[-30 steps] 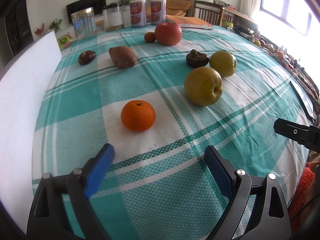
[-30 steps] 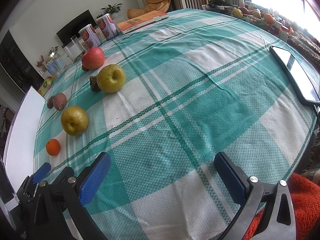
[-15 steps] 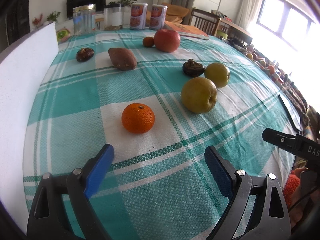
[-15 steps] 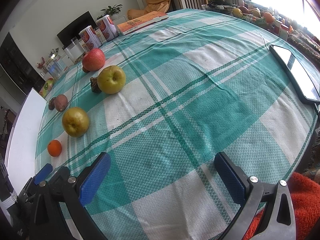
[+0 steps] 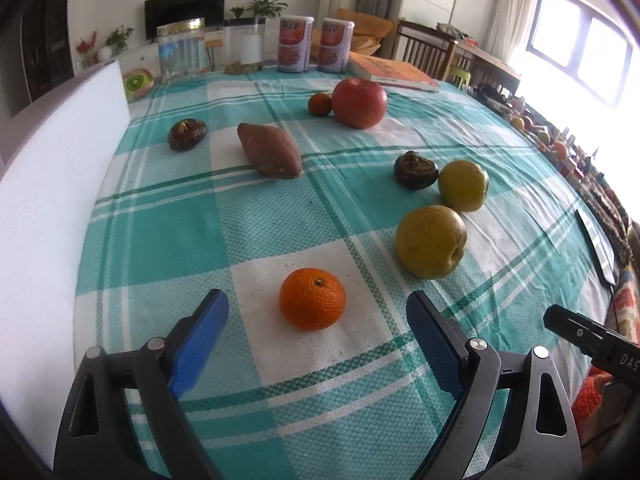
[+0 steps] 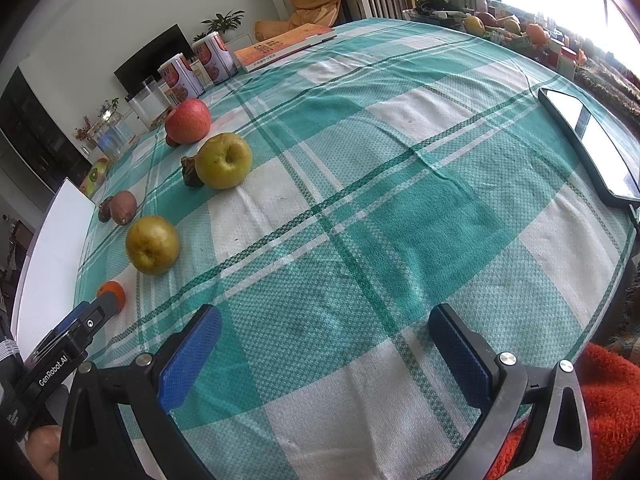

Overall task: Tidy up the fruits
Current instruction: 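Grasp the orange tangerine with the left tool while the right tool grasps the yellow pear, then carry both fruits into the white box and open both tools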

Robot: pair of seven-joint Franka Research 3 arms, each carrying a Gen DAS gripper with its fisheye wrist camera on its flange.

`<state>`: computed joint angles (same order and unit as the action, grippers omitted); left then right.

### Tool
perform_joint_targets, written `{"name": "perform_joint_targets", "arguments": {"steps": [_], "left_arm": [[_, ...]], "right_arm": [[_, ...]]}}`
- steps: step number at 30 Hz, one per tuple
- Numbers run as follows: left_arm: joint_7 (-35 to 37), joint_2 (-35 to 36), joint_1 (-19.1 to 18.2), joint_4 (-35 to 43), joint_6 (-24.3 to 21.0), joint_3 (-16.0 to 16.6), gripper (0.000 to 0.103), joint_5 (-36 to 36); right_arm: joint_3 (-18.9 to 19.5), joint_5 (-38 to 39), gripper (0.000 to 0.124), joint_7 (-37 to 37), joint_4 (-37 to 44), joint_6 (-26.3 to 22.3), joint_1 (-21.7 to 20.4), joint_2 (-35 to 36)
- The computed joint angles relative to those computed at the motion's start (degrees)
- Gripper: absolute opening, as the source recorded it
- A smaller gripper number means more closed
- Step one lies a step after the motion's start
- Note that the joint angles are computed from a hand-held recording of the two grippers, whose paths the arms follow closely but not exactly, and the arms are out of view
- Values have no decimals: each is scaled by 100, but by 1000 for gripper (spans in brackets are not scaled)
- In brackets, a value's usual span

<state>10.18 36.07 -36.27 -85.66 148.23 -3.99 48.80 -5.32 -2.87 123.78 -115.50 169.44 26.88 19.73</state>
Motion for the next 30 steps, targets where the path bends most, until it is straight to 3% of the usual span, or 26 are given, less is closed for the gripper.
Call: {"name": "perform_joint_targets", "arguments": {"steps": [3, 6, 8, 10, 12, 14, 16, 18, 19, 20, 21, 26, 30], "left_arm": [[61, 101, -6, 150, -103, 13, 83, -14], [462, 288, 107, 343, -81, -131, 54, -263], [439, 324, -74, 418, -266, 14, 34, -178], [296, 198, -66, 228, -110, 16, 34, -181], [6, -40, -79, -83, 7, 53, 34, -133], [-186, -336, -51, -420, 53, 28, 33, -80], [-389, -680, 36, -809, 161, -46, 33, -51], [-616, -1030, 127, -1194, 264, -124, 33, 1], [-715, -1187, 170, -1359, 307, -166, 33, 45], [-802, -1337, 211, -1513, 340, -206, 33, 106], [-881, -1475, 246, -1655, 354, -249, 33, 174], [-1236, -2098, 487, -2265, 537, -505, 33, 377], [-1599, -2705, 738, -2770, 610, -646, 33, 597]], "right_arm": [[189, 220, 103, -174, -74, 150, -178, -33], [872, 972, 103, -915, -196, 578, -765, -54], [1449, 1384, 103, -1635, 36, 597, -1203, 110], [2197, 1643, 103, -2669, 546, 444, -1707, 457], [2390, 1596, 102, -3230, 1108, 386, -1660, 816], [2308, 1464, 102, -3513, 1855, 1, -1402, 1237], [1657, 1100, 97, -3282, 2687, -609, -735, 1659], [1185, 859, 85, -3129, 3466, -1326, -275, 2085], [1068, 841, 71, -3124, 3745, -1603, -157, 2242], [946, 815, 56, -3079, 3852, -1708, -54, 2312], [756, 690, 49, -2948, 3760, -1595, 81, 2271], [1032, 1250, 49, -3129, 2951, -1147, -172, 1757], [1684, 2095, 49, -3778, 2522, -948, -619, 1308]]}}
